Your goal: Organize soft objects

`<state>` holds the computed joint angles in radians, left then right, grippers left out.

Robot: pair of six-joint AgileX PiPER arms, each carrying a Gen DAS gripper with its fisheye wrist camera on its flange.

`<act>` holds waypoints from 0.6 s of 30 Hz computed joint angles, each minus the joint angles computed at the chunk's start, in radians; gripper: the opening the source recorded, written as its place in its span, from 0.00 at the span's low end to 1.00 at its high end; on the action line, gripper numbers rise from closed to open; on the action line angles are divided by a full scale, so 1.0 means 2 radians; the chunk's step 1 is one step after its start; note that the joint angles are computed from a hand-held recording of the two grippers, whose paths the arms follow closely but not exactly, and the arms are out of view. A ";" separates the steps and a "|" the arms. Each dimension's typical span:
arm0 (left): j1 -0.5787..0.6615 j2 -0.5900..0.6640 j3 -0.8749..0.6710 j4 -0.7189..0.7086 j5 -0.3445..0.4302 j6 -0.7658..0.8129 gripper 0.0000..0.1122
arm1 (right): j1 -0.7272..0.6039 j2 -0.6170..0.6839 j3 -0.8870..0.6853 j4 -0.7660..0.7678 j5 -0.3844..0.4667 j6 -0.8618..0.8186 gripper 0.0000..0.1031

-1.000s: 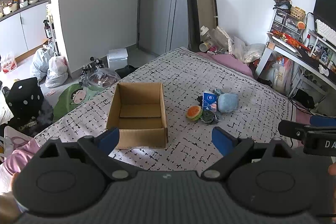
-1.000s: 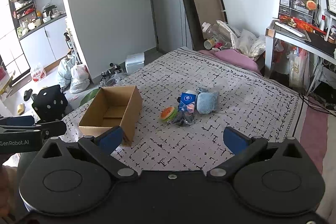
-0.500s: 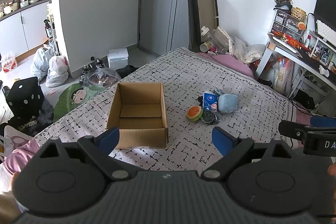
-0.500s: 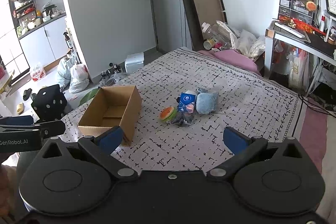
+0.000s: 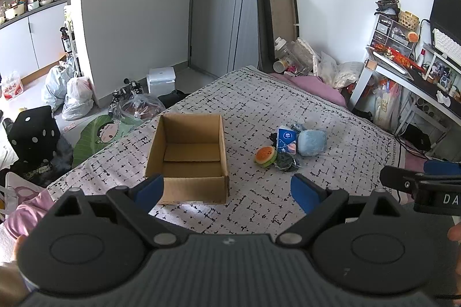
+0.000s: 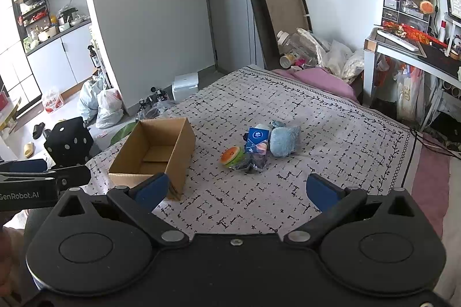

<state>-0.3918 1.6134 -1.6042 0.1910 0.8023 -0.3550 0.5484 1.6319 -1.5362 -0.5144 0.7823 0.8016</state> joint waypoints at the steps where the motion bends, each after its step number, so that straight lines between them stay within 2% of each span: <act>1: 0.000 0.000 0.000 0.000 0.000 0.000 0.84 | 0.000 0.000 -0.001 0.000 0.001 0.000 1.00; 18: -0.011 0.005 -0.013 0.007 0.006 -0.013 0.84 | -0.003 0.002 -0.001 0.003 0.000 -0.003 1.00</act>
